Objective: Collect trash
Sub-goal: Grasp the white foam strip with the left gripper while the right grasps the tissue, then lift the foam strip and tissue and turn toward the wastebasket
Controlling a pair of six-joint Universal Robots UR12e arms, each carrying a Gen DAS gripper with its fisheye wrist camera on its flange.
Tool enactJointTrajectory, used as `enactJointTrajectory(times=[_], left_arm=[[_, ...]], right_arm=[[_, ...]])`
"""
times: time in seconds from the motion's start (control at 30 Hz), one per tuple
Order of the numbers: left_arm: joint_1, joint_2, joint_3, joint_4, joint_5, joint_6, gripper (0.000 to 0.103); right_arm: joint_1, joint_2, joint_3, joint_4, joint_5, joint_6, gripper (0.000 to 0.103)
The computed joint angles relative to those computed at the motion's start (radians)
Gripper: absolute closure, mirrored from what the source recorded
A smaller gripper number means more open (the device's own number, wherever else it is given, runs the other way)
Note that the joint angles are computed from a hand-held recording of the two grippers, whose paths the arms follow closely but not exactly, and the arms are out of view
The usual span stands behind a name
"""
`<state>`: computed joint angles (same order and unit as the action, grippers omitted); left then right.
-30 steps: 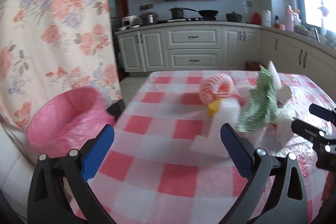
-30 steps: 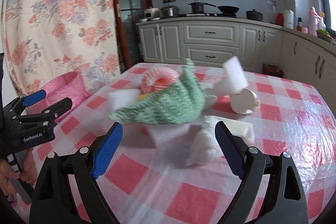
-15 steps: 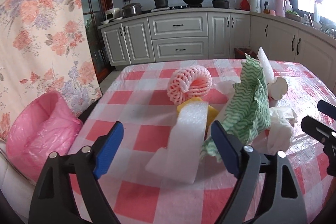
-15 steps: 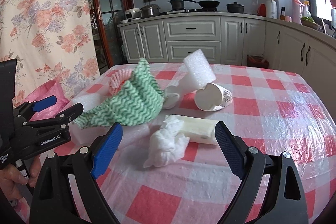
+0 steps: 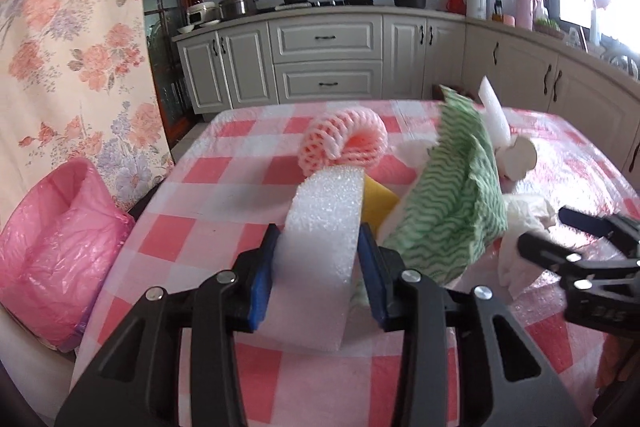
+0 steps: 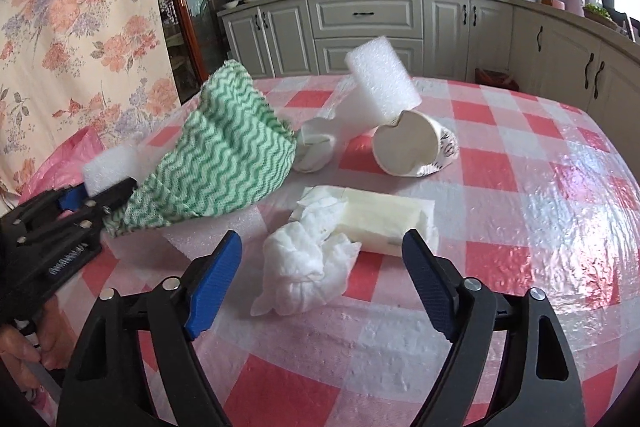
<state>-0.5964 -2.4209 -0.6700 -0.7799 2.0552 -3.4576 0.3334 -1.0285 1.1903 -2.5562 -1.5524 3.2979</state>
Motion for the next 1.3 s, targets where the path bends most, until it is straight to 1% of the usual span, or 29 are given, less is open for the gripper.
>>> enactJointTrajectory(times=[0.03,0.13,0.17,0.2,0.23,0.3,0.33,0.5,0.67,0.93,1.07,1.3], left_arm=[[0.001,0.011,-0.018,0.014,-0.002,-0.001,0.064],[0.003,0.042,-0.070,0.050,0.006,-0.005,0.063],[0.003,0.051,-0.086,0.061,0.019,-0.008,0.063],[0.004,0.061,-0.102,0.068,0.027,-0.010,0.063],[0.005,0.069,-0.115,0.073,0.029,-0.014,0.063],[0.007,0.087,-0.146,0.088,0.033,-0.026,0.064],[0.007,0.091,-0.153,0.091,0.036,-0.029,0.064],[0.005,0.115,-0.193,0.107,0.043,-0.033,0.065],[-0.008,0.126,-0.218,0.133,0.070,-0.020,0.065],[-0.029,0.146,-0.258,0.157,0.097,-0.016,0.065],[-0.038,0.158,-0.275,0.185,0.113,-0.005,0.065],[-0.054,0.184,-0.314,0.234,0.133,0.007,0.065]], right_arm=[[0.001,0.002,-0.004,0.012,0.002,-0.001,0.033],[0.004,0.010,-0.019,0.054,0.001,0.001,0.047],[0.005,0.012,-0.022,0.058,-0.001,0.000,0.054],[0.006,0.012,-0.021,0.057,0.000,-0.001,0.058],[0.006,0.011,-0.019,0.055,0.003,-0.005,0.064],[0.009,0.006,-0.012,0.042,0.008,-0.020,0.070],[0.009,0.004,-0.007,0.034,0.016,-0.026,0.072],[0.018,-0.015,0.027,-0.013,0.032,-0.043,0.074],[0.024,-0.031,0.052,-0.047,0.031,-0.050,0.074],[0.044,-0.064,0.098,-0.136,0.035,-0.084,0.076],[0.051,-0.076,0.109,-0.172,0.033,-0.093,0.076],[0.060,-0.091,0.124,-0.208,0.033,-0.109,0.076]])
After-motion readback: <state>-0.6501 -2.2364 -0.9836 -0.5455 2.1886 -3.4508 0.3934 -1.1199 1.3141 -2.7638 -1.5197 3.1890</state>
